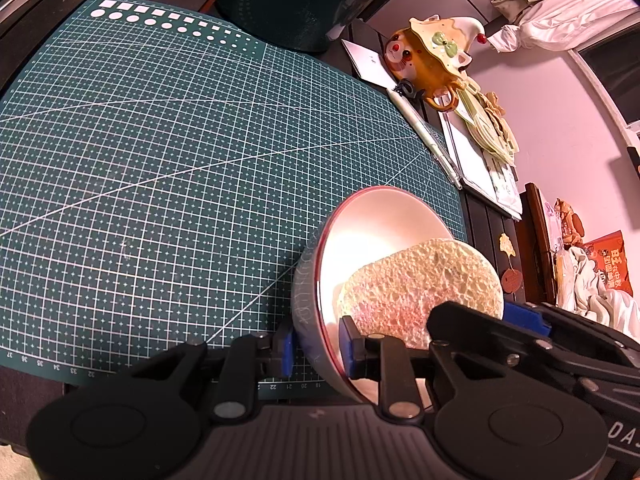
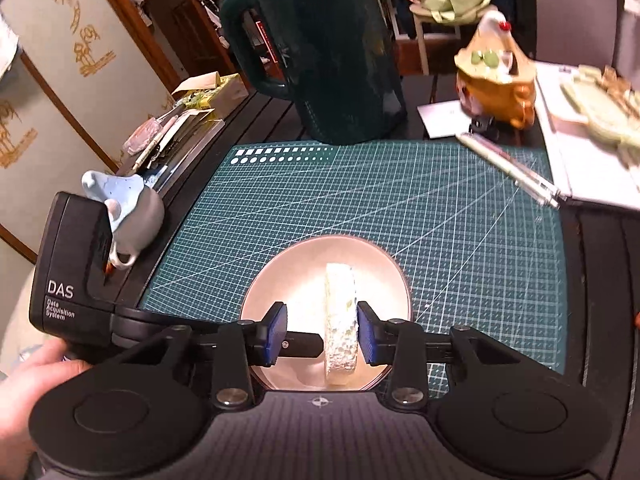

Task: Clean bowl
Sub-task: 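Open the right gripper, leave the sponge in the bowl, and pull back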

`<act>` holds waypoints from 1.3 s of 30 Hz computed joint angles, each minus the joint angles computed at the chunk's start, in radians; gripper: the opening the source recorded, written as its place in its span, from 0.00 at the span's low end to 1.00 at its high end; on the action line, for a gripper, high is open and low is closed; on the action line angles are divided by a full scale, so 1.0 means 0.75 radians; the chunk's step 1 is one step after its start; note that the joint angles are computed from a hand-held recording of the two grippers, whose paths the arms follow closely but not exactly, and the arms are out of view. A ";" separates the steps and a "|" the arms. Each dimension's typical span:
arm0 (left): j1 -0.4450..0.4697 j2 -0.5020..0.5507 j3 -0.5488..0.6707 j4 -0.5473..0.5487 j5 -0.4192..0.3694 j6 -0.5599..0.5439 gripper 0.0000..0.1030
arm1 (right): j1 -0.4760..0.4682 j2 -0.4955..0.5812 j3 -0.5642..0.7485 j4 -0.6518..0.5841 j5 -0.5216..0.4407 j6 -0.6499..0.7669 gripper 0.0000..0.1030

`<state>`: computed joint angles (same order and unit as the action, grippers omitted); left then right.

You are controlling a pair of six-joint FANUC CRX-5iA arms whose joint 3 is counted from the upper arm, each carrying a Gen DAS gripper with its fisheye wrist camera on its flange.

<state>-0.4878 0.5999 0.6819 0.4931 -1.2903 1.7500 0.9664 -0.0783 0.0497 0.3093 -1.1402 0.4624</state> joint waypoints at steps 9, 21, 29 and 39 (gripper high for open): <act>-0.004 0.003 0.013 -0.004 -0.007 0.008 0.21 | -0.020 0.012 -0.025 -0.010 0.011 -0.054 0.13; -0.005 0.004 0.015 0.002 -0.005 0.016 0.21 | 0.032 0.015 -0.070 0.101 0.043 -0.125 0.16; 0.012 -0.017 -0.037 0.027 0.015 0.001 0.21 | 0.049 -0.001 -0.130 0.235 0.090 -0.210 0.34; 0.033 -0.028 -0.071 0.028 0.024 -0.041 0.21 | 0.024 -0.025 -0.105 0.191 0.089 -0.181 0.67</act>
